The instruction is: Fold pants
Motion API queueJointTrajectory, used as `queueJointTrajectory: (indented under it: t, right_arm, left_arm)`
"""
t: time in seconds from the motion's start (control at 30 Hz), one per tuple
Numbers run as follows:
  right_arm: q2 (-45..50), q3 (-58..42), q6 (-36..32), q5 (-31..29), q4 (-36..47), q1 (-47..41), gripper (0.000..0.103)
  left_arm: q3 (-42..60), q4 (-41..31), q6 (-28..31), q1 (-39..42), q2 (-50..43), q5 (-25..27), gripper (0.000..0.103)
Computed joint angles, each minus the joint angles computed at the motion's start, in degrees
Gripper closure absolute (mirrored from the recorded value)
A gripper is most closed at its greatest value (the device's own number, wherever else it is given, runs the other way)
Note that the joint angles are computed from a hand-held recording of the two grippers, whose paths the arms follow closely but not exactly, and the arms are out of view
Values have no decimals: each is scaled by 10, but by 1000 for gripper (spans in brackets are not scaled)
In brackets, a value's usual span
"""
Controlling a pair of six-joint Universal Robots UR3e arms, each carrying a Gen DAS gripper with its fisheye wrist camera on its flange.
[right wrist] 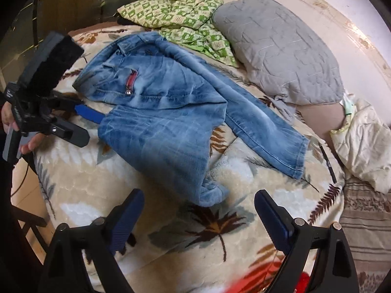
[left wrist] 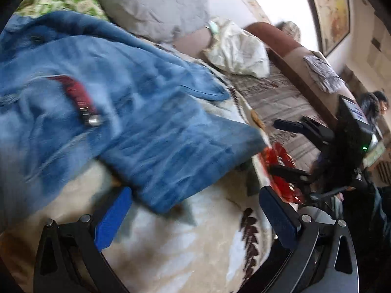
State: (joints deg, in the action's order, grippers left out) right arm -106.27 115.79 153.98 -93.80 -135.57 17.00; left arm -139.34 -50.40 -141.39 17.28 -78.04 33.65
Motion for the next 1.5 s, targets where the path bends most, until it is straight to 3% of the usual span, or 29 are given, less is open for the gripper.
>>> queueJointTrajectory:
  t: [0.07, 0.17, 0.23, 0.3, 0.4, 0.43, 0.53, 0.6, 0.73, 0.8, 0.93, 0.97, 1.0, 1.07, 1.13, 1.17, 1.23, 1.33, 1.4, 1.47, 1.5]
  right_arm:
    - [11, -1, -11, 12, -7, -10, 11]
    - [29, 0, -23, 24, -20, -16, 17]
    - [51, -7, -33, 34, -21, -17, 22]
    - [68, -13, -42, 42, -13, -17, 29]
    - [92, -24, -49, 36, 9, -10, 55]
    - [93, -32, -50, 47, 29, -13, 71]
    - [100, -58, -41, 39, 70, -2, 84]
    - [96, -86, -36, 34, 108, 6, 86]
    - [70, -195, -39, 39, 231, 6, 87]
    - [67, -291, -48, 52, 329, -7, 88]
    - [111, -527, -73, 44, 536, -28, 88]
    - [133, -587, -80, 33, 583, -31, 88]
    - [150, -626, -86, 17, 612, -32, 88]
    - [191, -705, -92, -21, 670, -29, 88]
    - [225, -739, -91, -50, 706, -45, 88]
    - [232, -730, -90, -58, 711, -55, 88]
    - [231, -673, -89, -78, 692, -77, 88]
    - [229, -565, -62, -87, 625, -105, 88]
    - [218, -498, -57, -90, 565, -110, 88]
    - [198, -451, -44, -99, 514, -110, 80]
    - [183, -435, -42, -99, 495, -111, 80]
  left_arm:
    - [13, 58, -42, -29, -41, 5, 0]
    - [34, 53, -46, -33, -64, -5, 8]
    - [47, 20, -37, -18, -67, -7, 25]
    - [58, -10, -24, -6, -76, -11, 36]
    - [62, 7, -25, -6, -90, 13, 65]
    - [61, 8, -20, -4, -94, 19, 72]
    - [59, -5, -6, 6, -95, 15, 86]
    - [58, -23, 0, 14, -70, 3, 89]
    - [97, -176, 35, 47, 15, -53, 91]
    - [141, -310, 73, 63, 54, -89, 92]
    - [165, -407, 61, 53, 115, -125, 92]
    - [155, -385, 25, 38, 130, -135, 92]
    - [138, -319, -37, 15, 132, -142, 92]
    - [77, -85, -224, -45, 116, -140, 92]
    - [52, 155, -396, -117, 37, -104, 92]
    - [45, 257, -466, -149, -10, -87, 92]
    - [54, 393, -553, -197, -94, -46, 92]
    - [92, 454, -603, -247, -196, 10, 92]
    - [103, 467, -594, -264, -225, 44, 91]
    - [99, 475, -588, -263, -236, 45, 72]
    - [95, 452, -581, -261, -222, 49, 37]
